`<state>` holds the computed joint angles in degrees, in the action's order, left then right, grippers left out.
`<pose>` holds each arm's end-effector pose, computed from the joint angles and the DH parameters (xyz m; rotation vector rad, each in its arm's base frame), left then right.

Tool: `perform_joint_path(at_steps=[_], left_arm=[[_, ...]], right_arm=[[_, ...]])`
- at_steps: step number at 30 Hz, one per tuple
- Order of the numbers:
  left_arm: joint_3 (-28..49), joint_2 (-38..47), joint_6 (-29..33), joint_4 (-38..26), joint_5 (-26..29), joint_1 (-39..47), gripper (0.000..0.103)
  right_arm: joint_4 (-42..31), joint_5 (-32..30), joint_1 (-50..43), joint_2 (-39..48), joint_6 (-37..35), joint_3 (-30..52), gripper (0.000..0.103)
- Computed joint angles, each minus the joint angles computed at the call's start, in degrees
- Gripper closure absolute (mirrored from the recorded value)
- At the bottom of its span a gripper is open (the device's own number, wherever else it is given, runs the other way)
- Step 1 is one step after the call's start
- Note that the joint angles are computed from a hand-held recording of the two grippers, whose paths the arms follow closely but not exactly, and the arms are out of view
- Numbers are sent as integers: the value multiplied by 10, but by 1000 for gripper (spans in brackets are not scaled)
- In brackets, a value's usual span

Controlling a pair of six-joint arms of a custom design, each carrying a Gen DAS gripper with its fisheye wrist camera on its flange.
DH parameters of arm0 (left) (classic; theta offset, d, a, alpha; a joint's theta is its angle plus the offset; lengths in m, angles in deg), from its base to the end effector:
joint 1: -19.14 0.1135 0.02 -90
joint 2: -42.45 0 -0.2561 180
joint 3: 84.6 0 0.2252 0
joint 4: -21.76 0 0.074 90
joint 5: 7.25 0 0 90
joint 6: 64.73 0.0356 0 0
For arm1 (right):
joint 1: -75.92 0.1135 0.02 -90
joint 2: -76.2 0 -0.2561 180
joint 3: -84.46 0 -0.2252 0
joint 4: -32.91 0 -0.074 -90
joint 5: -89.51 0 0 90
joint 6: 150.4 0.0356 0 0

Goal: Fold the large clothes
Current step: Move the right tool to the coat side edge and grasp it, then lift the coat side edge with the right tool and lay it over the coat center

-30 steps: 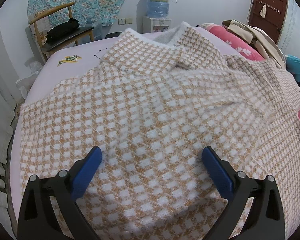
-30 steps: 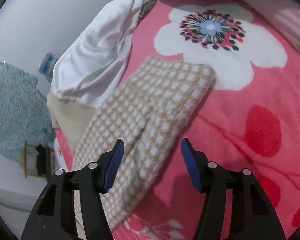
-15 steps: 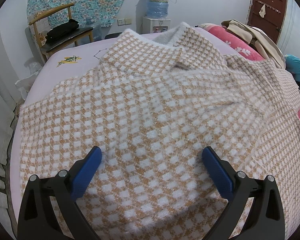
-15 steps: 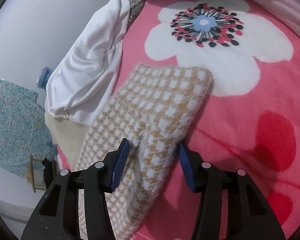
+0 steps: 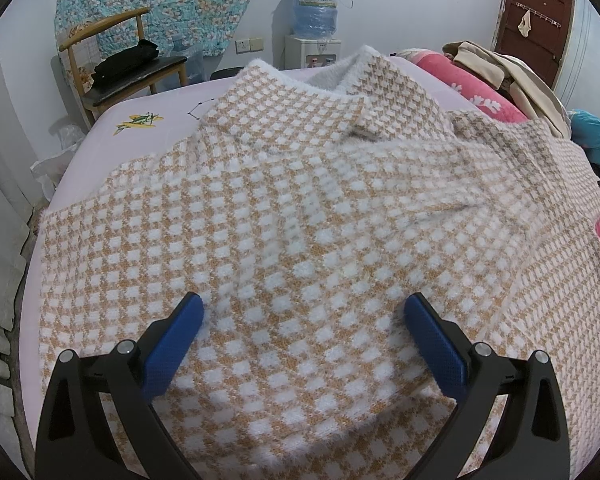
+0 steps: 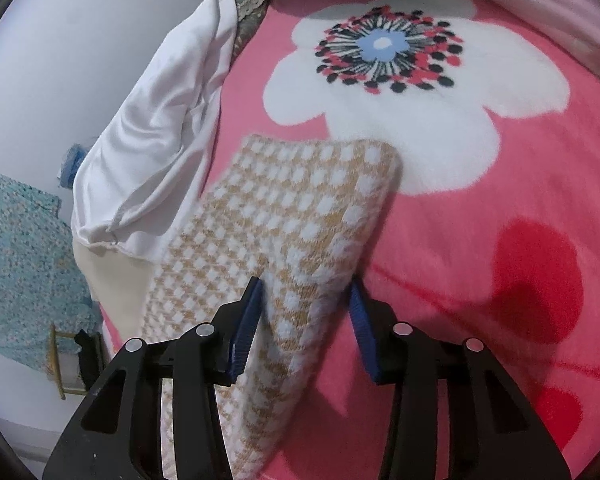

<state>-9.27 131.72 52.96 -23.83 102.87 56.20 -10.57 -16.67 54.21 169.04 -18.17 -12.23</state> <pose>0.2386 0.1649 0.2227 -0.0842 2.5124 -0.0100 0.3009 -0.1091 0.2456 1.2281 2.1932 0.5008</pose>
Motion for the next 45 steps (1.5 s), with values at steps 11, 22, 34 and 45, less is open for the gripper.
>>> perform_joint_path(at_steps=[11, 22, 34, 45], left_arm=[[-1, 0, 3, -1, 2, 2, 4], [7, 6, 2, -2, 3, -1, 4], [0, -29, 10, -4, -8, 6, 4], [44, -5, 30, -70, 16, 88, 4]], right_arm=[[-1, 30, 15, -69, -25, -12, 92], [-55, 87, 107, -160, -52, 71, 94], [-154, 234, 353, -149, -79, 277, 95], [-204, 348, 574, 4, -111, 512, 95]])
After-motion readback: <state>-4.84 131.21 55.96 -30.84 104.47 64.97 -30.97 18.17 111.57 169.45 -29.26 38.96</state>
